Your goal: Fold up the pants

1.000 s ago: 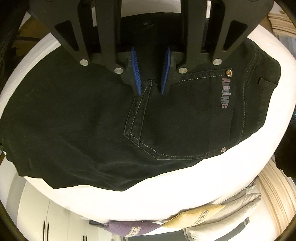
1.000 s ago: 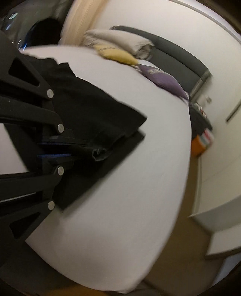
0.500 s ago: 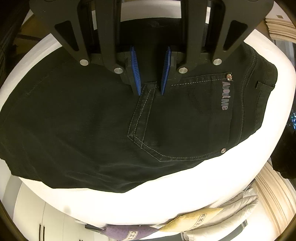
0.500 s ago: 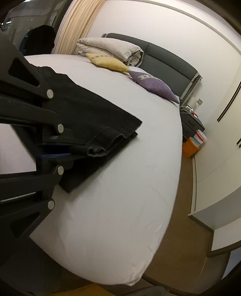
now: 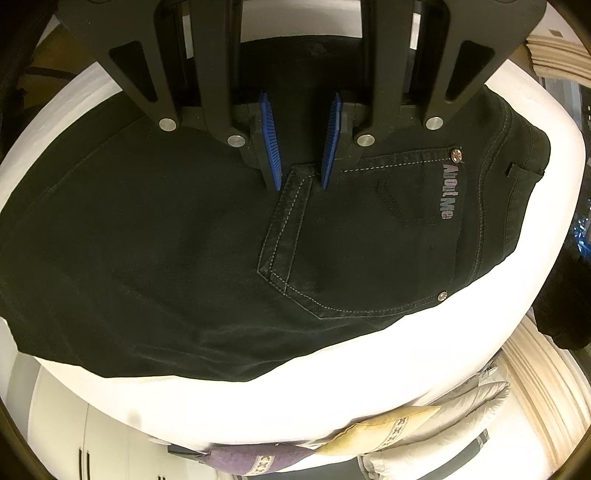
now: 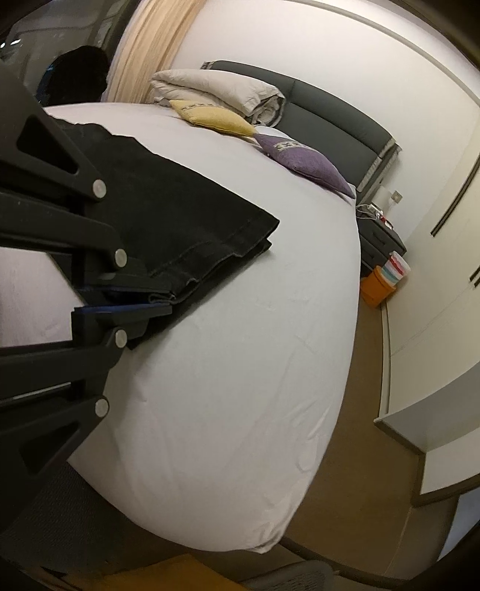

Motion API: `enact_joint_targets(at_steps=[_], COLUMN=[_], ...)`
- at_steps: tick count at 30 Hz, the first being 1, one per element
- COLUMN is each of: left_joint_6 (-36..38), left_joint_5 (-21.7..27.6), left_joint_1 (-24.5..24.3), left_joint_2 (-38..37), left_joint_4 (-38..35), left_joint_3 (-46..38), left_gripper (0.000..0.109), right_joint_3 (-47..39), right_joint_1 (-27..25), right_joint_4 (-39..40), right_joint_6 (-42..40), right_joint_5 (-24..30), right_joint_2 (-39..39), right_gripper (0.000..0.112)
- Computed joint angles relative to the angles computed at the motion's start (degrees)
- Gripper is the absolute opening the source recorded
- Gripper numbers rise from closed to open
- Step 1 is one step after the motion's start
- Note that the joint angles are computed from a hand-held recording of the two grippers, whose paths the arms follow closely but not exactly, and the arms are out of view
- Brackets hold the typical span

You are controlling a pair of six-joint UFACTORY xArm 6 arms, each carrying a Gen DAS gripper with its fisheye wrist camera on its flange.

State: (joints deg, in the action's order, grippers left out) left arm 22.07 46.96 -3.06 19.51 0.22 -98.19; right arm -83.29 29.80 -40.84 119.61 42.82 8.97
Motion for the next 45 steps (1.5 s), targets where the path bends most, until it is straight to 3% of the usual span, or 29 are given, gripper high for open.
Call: enact_joint_targets(at_steps=[4,9,12,14,15,16,17,18,19,21,23,25,26,28,31,34,36,37,38,40,42,44,45], left_joint_6=[4.78,9.03,9.48,8.8,8.33,7.44,6.48,6.58,6.84,7.43,8.05,8.4,8.0,7.36,6.56,5.55,7.25,7.81,8.2,8.43,9.44,8.92,8.16], left_joint_5=[1.46,0.15,-0.76,-2.45,-4.11,-5.58,-6.69,-5.4,-3.32,-1.16,-4.15,-6.55,-7.54,-7.25,-6.19,-3.47,-5.29,-5.42,-4.91,-3.56,-4.22,-5.25,-4.87], left_joint_1=[0.13,-1.55,-2.66,-3.15,-3.26,-3.26,-3.01,-2.47,-2.01,-1.44,-1.12,-0.74,-0.56,-0.37,-0.67,-0.43,-0.2,-0.1,0.07,0.89,1.23,1.67,2.19], left_joint_2=[-1.27,-3.89,-4.68,-4.9,-5.03,-5.18,-5.29,-4.82,-4.36,-4.31,-6.06,-7.21,-7.29,-6.76,-5.25,-3.45,-4.16,-4.39,-4.44,-4.74,-4.38,-3.12,-1.49], left_joint_4=[-7.68,-12.25,-12.3,-11.01,-10.69,-9.99,-9.32,-11.05,-12.72,-14.27,-14.94,-16.79,-17.56,-17.92,-15.74,-13.88,-16.03,-16.43,-16.8,-17.31,-19.33,-19.03,-18.66], left_joint_3=[0.49,4.0,5.79,7.07,8.1,8.9,9.42,8.39,7.08,5.78,7.68,9.0,9.11,8.31,7.06,5.99,8.02,8.35,8.09,7.36,5.88,3.37,0.84], left_gripper=[0.022,0.022,0.024,0.027,0.033,0.047,0.054,0.055,0.055,0.055,0.059,0.068,0.068,0.069,0.069,0.069,0.071,0.072,0.072,0.072,0.072,0.072,0.072], right_joint_3=[-2.72,-2.76,-1.5,-0.94,0.27,2.45,4.61,5.84,5.82,2.91,-0.9,-4.71,-8.07,-13.31,-21.42,-24.91,-18.98,-13.7,-7.7,1.34,3.59,-0.55,-2.96], right_joint_1=[0.63,0.69,0.52,-0.58,-0.84,-1.17,-1.5,-1.59,-1.36,-0.19,1.63,2.43,2.54,1.81,0.79,0.81,0.53,0.2,-0.52,-1.55,-1.84,-0.84,-0.56], right_joint_4=[1.99,2.77,3.54,6.46,5.69,4.26,3.15,2.89,3.97,5.92,3.02,0.17,-0.56,0.13,9.56,20.04,24.77,24.45,23.38,20.1,17.14,15.84,15.4], right_joint_6=[-5.17,-6.96,-7.17,-11.08,-10.69,-8.85,-7.1,-5.72,-6.01,-7.15,-5.71,-8.23,-11.45,-16.89,-29.54,-36.89,-37.13,-34.74,-29.94,-22.85,-20.95,-23.76,-23.83], right_joint_5=[3.96,6.57,6.61,3.79,2.37,0.08,-2.03,-2.18,0.02,10.32,19.31,20.56,18.75,8.61,-6.07,-8.76,-8.68,-10.99,-14.71,-19.24,-14.18,-2.73,0.32], right_joint_2=[0.95,0.31,-0.31,0.9,0.39,-0.8,-2.23,-3.41,-4.24,-5.05,-5.33,-4.04,-1.97,2.9,12.53,17.88,15.99,13.37,10.33,4.64,0.82,-0.04,0.35], right_gripper=[0.004,0.004,0.004,0.005,0.005,0.006,0.01,0.011,0.014,0.029,0.036,0.036,0.036,0.036,0.036,0.036,0.034,0.013,0.0,0.0,0.0,0.01,0.011])
